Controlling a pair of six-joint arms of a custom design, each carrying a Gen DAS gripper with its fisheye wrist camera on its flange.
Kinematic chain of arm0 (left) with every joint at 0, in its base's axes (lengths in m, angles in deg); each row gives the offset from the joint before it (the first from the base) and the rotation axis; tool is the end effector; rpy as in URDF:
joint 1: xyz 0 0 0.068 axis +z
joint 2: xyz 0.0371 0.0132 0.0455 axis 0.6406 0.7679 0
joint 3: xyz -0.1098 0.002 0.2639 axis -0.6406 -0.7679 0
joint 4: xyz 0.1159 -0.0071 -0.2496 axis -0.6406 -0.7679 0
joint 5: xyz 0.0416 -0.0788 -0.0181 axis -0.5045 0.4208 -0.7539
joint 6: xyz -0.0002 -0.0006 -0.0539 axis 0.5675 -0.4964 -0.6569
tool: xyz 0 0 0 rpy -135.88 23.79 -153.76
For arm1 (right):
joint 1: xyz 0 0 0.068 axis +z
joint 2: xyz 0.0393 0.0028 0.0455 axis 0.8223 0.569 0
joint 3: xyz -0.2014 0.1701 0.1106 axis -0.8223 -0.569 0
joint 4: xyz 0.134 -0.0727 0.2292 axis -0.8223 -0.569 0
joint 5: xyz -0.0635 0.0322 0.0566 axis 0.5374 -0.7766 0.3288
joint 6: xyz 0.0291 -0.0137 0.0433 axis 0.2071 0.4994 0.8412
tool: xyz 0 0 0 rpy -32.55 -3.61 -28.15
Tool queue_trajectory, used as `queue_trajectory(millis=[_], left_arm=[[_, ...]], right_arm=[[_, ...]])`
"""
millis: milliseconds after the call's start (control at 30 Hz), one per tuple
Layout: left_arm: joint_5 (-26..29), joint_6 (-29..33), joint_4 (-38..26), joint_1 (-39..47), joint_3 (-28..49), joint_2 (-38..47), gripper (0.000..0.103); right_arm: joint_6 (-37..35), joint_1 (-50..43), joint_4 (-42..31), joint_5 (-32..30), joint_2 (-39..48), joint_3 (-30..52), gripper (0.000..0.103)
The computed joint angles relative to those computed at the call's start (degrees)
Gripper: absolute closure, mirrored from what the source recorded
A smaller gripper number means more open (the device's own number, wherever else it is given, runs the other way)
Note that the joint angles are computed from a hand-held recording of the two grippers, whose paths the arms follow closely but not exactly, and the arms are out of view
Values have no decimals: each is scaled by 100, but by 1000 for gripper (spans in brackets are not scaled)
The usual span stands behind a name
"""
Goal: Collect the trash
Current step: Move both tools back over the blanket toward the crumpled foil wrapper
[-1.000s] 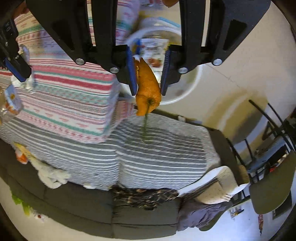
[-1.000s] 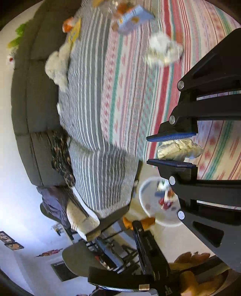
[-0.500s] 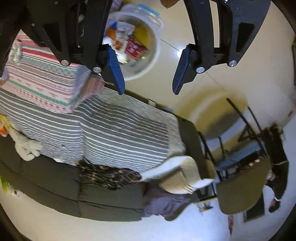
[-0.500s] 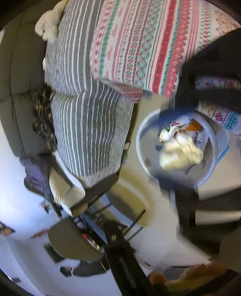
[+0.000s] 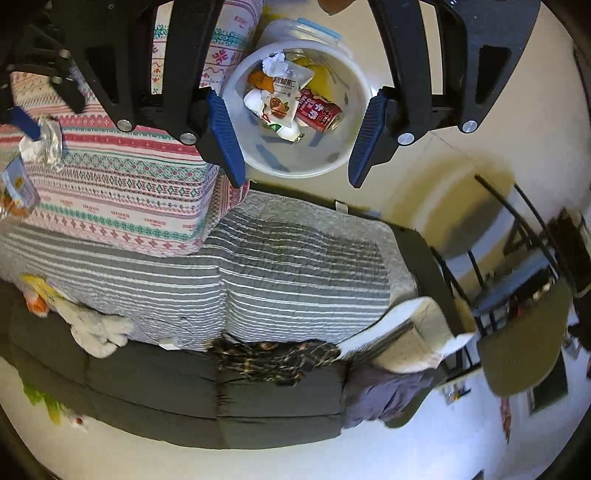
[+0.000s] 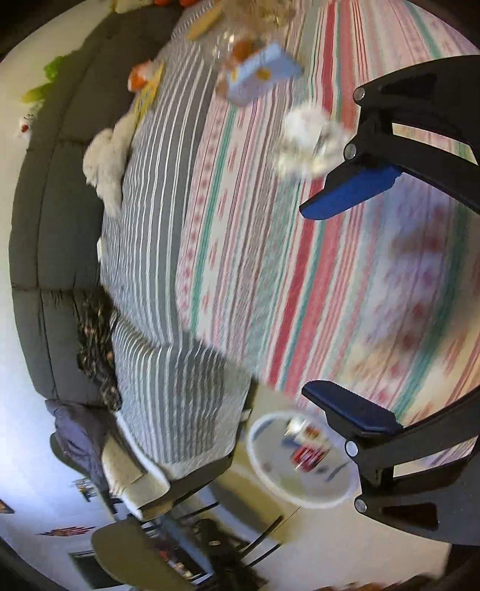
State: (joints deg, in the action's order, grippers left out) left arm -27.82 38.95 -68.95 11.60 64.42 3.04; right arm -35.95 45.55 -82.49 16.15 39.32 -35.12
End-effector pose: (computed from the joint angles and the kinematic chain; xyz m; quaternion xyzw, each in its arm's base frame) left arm 0.2564 -0.1194 0.2647 0.0010 0.9138 0.0652 0.4010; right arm 0.2218 -0.0314 0.2101 0.0030 0.9292 0.0410 0.3674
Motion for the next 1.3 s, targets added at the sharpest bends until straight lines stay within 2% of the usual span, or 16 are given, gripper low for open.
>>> queue_trajectory(millis=[100,233,400,667,1033,1300], left_arm=[[-65,-19,-13,-209,5,83,47],[-132,-41,-11,-396,86,249,43],[-228,-112,-12,-596,203,460,42],[-271,-247,-34,-830,415,818,42],[-321,-488,-181,-1264,850,1388,33],[-95,-674,-260,-1714,1344,1982,25]], right_arm=[[-788,-757,-406,-275,-295,-149,17],[-1388,-1574,-646,-600,-333,-333,17],[-1363,-2111,-557,-940,171,-292,17],[-1484,-2335,-452,-1004,284,-304,17],[-1885,-3024,-633,-1253,414,-56,17],[-2002,-4062,-913,-1516,1127,528,17]])
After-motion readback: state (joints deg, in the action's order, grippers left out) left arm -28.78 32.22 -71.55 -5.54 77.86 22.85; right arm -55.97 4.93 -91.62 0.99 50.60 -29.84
